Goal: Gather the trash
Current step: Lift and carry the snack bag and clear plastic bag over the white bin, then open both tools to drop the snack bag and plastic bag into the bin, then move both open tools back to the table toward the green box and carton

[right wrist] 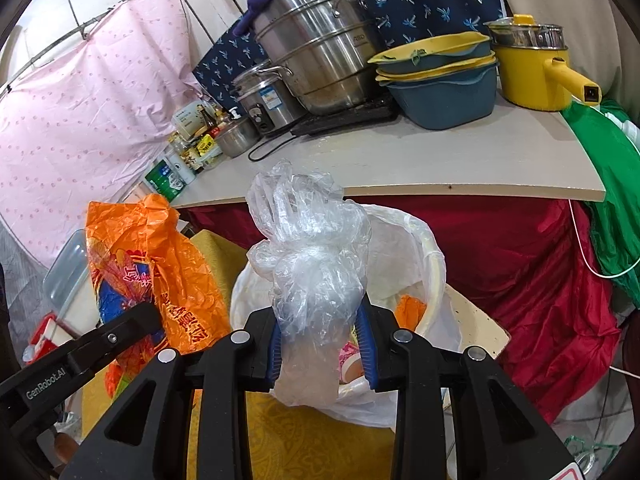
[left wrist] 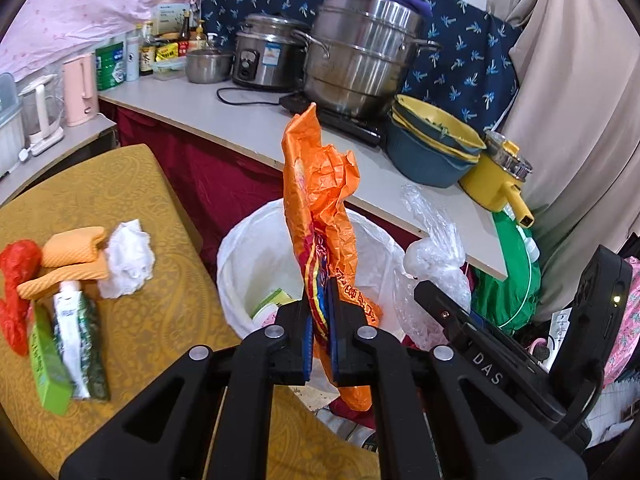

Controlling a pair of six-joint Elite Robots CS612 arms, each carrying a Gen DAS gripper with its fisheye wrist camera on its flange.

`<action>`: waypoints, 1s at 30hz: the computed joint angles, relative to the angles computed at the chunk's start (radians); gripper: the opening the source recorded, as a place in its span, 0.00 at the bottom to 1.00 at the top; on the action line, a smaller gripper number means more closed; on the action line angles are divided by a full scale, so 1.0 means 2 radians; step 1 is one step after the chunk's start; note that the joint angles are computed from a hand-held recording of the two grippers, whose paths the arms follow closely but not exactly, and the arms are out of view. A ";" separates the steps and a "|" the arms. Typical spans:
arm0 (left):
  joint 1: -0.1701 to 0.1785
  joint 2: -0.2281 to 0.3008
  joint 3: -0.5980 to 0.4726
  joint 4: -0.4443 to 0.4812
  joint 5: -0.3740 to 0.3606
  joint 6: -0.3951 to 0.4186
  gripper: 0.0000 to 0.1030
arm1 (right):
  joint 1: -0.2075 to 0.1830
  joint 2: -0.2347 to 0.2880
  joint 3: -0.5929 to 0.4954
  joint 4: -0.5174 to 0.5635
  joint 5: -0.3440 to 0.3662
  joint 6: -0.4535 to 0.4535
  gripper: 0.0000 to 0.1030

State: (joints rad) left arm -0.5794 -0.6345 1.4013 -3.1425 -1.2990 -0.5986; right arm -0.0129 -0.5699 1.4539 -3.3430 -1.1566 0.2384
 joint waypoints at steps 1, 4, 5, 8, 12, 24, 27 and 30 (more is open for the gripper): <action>0.001 0.004 -0.007 0.005 -0.003 0.001 0.06 | 0.000 0.003 -0.005 0.004 -0.002 0.000 0.29; 0.006 0.016 -0.025 0.019 -0.014 0.001 0.06 | 0.001 0.011 -0.018 0.017 -0.006 0.001 0.29; 0.007 0.019 -0.030 0.022 -0.016 0.001 0.06 | 0.002 0.014 -0.023 0.021 -0.007 0.001 0.29; 0.011 0.028 -0.043 0.032 -0.023 0.000 0.06 | 0.003 0.021 -0.035 0.031 -0.011 0.001 0.29; 0.014 0.037 -0.057 0.044 -0.025 -0.001 0.08 | 0.005 0.030 -0.050 0.043 -0.018 0.000 0.32; 0.018 0.038 -0.054 0.046 -0.008 -0.025 0.49 | 0.007 0.032 -0.056 0.031 -0.024 0.020 0.50; 0.017 0.030 -0.043 0.041 -0.001 -0.030 0.51 | 0.008 0.028 -0.049 0.022 -0.021 0.022 0.51; 0.016 0.021 -0.028 0.033 0.012 -0.036 0.57 | 0.009 0.021 -0.040 0.012 -0.018 0.021 0.52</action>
State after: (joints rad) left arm -0.5483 -0.5922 1.3451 -3.0756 -1.2750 -0.6715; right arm 0.0052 -0.5282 1.3741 -3.3181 -1.1919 0.2798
